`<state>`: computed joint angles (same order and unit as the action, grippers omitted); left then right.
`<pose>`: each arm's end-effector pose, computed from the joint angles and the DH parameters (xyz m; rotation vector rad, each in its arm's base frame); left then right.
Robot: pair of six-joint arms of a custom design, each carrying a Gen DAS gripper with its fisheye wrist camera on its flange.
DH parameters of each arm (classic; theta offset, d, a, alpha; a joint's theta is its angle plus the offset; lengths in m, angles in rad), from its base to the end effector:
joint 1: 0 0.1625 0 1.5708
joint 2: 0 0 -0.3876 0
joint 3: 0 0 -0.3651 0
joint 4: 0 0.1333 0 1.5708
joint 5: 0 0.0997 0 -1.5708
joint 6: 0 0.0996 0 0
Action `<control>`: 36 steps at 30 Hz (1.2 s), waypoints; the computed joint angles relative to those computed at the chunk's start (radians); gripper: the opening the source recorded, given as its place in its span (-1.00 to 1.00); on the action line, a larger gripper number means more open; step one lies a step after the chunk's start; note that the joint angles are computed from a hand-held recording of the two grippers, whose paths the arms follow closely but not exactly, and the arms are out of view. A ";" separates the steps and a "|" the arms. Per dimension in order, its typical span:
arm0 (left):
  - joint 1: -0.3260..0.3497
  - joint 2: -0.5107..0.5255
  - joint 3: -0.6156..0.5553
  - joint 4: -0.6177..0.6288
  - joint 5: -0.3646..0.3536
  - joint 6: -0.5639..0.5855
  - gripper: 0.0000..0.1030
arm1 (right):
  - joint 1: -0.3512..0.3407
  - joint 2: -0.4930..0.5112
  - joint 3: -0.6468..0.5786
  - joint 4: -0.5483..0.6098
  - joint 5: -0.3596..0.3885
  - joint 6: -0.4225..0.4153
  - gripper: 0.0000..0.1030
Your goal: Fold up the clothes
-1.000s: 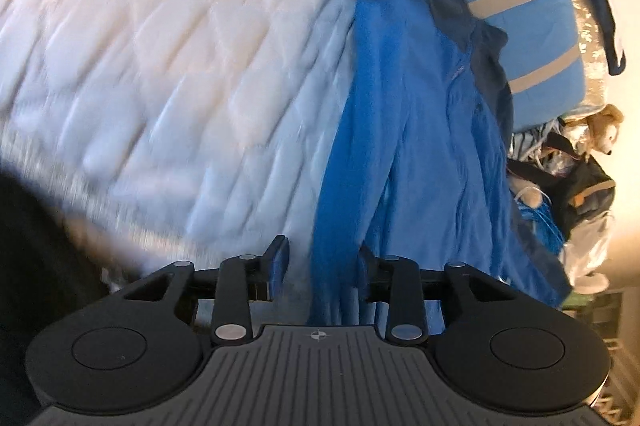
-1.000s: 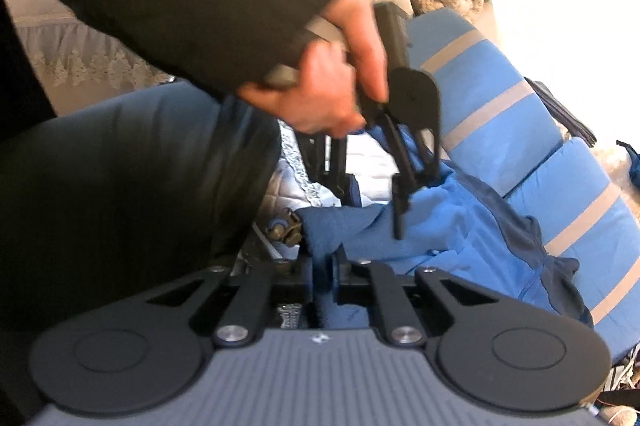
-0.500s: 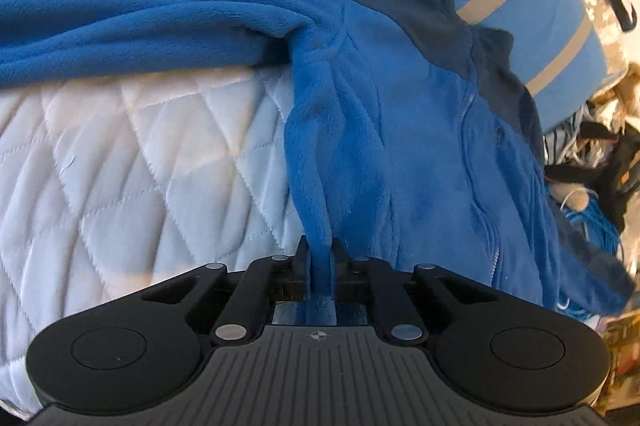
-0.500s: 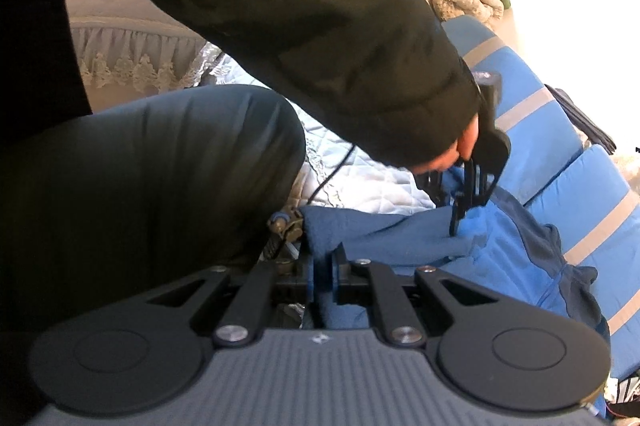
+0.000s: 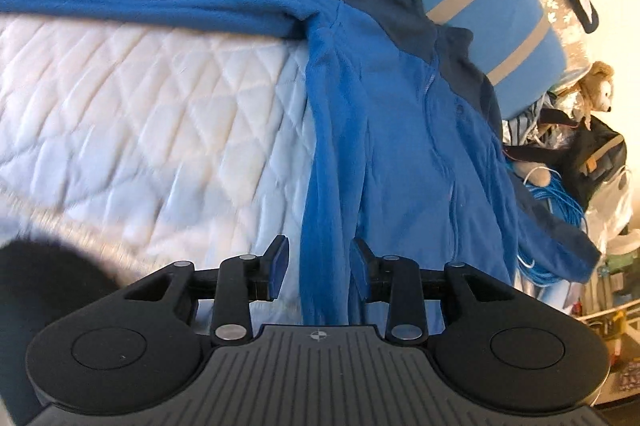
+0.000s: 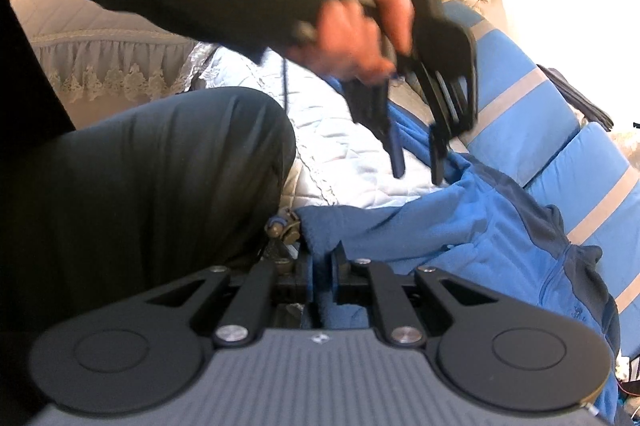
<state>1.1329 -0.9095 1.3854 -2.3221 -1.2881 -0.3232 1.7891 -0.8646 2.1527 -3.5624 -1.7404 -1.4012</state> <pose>-0.1444 -0.6882 0.2362 0.1104 2.9332 -0.5327 0.2205 -0.4560 0.0964 1.7825 -1.8071 0.6527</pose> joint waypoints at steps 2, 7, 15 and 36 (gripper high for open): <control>-0.001 0.001 -0.012 0.057 -0.018 0.006 -0.38 | 0.002 0.001 -0.001 0.000 -0.004 -0.003 -0.82; -0.009 0.013 -0.020 0.144 -0.022 0.048 -0.40 | 0.007 0.002 -0.001 -0.004 -0.012 -0.010 -0.82; -0.021 0.035 -0.025 0.194 0.015 0.129 -0.78 | 0.008 0.020 0.003 -0.049 -0.011 -0.049 -0.81; 0.144 -0.085 0.282 -0.364 -0.299 -0.019 -0.89 | -0.083 -0.081 -0.288 0.537 0.082 0.503 0.13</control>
<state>1.2769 -0.9942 1.6674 -2.6865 -1.5874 -0.3426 1.7064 -0.9459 1.8652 -3.0256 -1.6582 -0.8979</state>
